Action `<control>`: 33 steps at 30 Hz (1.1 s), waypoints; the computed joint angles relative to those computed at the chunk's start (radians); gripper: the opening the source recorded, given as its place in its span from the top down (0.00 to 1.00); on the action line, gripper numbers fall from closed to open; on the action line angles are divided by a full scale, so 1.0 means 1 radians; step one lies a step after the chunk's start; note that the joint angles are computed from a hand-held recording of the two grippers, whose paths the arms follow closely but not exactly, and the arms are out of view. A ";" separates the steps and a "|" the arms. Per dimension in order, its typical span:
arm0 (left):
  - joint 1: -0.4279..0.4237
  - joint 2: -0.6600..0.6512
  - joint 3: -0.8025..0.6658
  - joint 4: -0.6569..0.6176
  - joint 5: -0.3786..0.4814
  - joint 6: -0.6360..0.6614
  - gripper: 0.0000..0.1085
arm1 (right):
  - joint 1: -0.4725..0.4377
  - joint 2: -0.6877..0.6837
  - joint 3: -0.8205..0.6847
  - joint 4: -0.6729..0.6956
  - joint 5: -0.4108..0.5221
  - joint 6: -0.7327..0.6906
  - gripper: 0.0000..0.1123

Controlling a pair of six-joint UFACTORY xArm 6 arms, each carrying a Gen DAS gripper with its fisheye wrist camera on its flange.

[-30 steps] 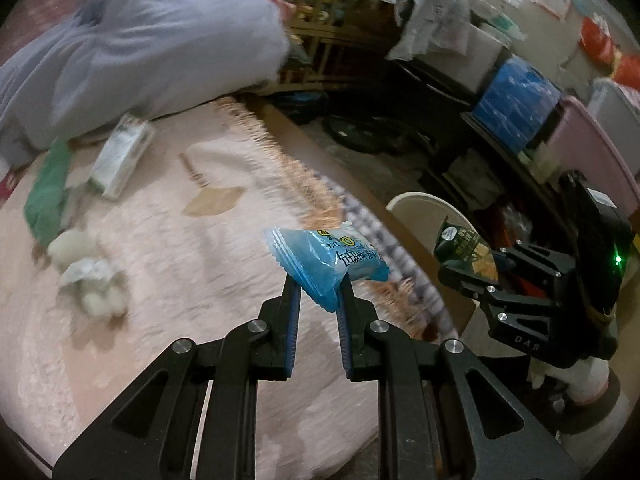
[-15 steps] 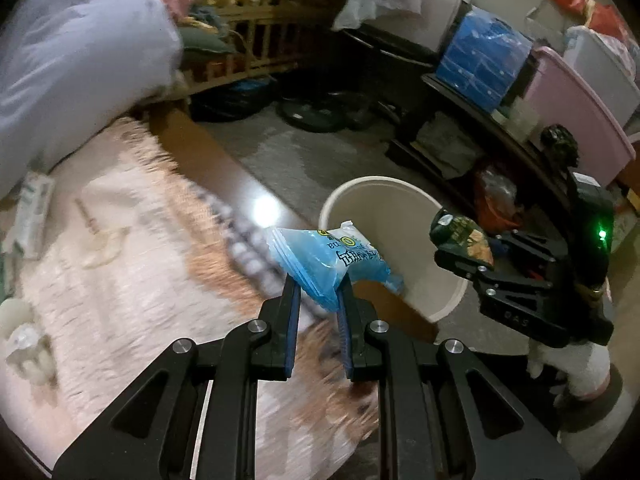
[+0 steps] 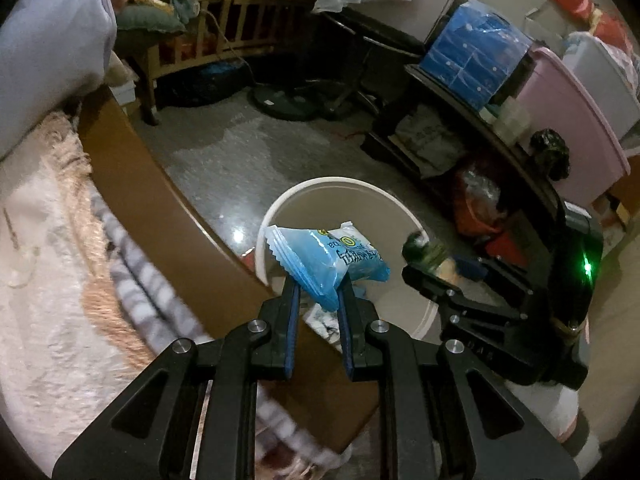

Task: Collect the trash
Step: 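Carry the cracker bag and candy wrapper over the white bucket with both grippers, then move both grippers back over the trash on the bed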

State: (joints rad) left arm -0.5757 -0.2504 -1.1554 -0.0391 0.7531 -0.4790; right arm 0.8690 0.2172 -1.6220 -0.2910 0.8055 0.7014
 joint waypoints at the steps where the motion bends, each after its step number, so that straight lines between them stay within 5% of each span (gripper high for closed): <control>1: 0.002 0.007 0.001 -0.029 -0.015 0.014 0.84 | -0.004 -0.002 0.005 -0.003 -0.003 0.012 0.58; 5: 0.007 0.015 0.001 -0.092 -0.021 0.045 0.65 | -0.018 -0.014 0.030 0.007 -0.012 0.039 0.55; 21: 0.042 -0.215 0.139 0.228 0.123 -0.129 0.65 | 0.044 0.026 -0.046 0.025 -0.017 0.009 0.49; 33: 0.111 -0.489 0.293 0.391 0.263 -0.195 0.65 | 0.156 0.250 -0.418 0.066 0.075 -0.097 0.49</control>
